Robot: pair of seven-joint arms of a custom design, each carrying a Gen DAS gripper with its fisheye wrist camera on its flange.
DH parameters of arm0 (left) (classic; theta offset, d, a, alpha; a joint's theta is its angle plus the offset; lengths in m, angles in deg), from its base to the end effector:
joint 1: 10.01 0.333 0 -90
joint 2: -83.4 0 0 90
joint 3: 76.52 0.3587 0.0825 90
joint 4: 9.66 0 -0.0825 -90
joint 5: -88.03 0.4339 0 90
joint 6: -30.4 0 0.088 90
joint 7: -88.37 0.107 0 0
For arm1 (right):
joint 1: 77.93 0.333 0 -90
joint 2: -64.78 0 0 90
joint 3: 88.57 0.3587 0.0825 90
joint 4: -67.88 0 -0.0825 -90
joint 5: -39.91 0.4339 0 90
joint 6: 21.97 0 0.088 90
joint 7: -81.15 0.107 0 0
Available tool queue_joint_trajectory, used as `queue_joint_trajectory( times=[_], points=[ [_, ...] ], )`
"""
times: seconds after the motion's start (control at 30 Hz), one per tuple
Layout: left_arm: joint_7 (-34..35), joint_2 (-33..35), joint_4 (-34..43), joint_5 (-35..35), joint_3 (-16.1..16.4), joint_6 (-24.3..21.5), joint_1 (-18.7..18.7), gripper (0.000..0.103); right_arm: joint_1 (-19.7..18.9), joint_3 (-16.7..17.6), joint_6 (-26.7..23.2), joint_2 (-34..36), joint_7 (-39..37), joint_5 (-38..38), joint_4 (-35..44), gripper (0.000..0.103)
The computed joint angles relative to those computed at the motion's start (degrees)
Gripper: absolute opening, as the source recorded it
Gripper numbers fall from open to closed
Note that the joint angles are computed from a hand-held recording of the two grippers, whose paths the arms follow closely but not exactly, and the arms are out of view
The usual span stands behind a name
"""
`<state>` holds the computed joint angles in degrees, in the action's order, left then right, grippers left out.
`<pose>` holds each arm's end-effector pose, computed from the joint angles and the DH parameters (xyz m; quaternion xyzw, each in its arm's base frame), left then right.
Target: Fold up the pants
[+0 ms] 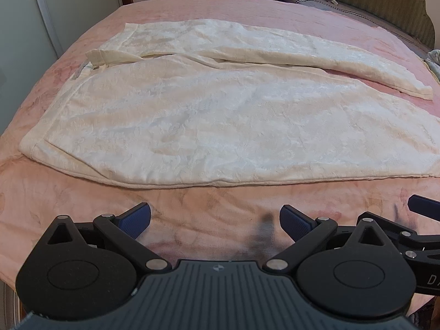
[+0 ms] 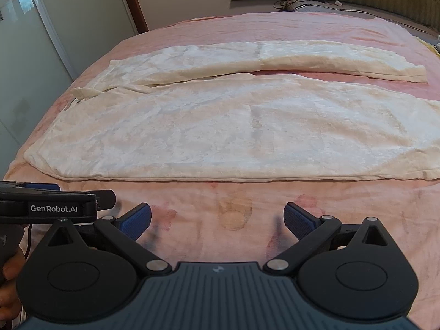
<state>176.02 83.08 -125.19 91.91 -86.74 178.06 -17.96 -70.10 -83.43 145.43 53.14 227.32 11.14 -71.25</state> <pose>0.6075 -0.2008 0.5388 -0.5607 0.7791 -0.2147 0.1803 0.5138 0.1508 0.4696 -0.5554 0.7507 -0.1992 0.2970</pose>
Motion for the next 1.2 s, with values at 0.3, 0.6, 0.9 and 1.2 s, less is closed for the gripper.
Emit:
queue_joint_trajectory(
  times=[0.3,0.6,0.9,1.2],
  points=[
    [0.1,0.0,-0.1,-0.5,0.0,0.0,0.0,0.102,0.2,-0.1,0.1,-0.1,-0.4,0.7,-0.1,0.103],
    [0.0,0.1,0.1,-0.6,0.0,-0.2,-0.1,0.102,0.4,-0.3,0.4,-0.1,-1.1,1.4,-0.2,0.103],
    [0.6,0.2,0.1,-1.2,0.0,0.1,-0.1,0.102,0.6,-0.5,0.8,-0.1,-2.2,2.6,-0.3,0.103],
    [2.6,0.9,0.9,-2.3,0.3,3.1,0.1,0.101,1.5,-1.9,2.3,0.5,-5.6,5.6,0.1,0.103]
  ],
)
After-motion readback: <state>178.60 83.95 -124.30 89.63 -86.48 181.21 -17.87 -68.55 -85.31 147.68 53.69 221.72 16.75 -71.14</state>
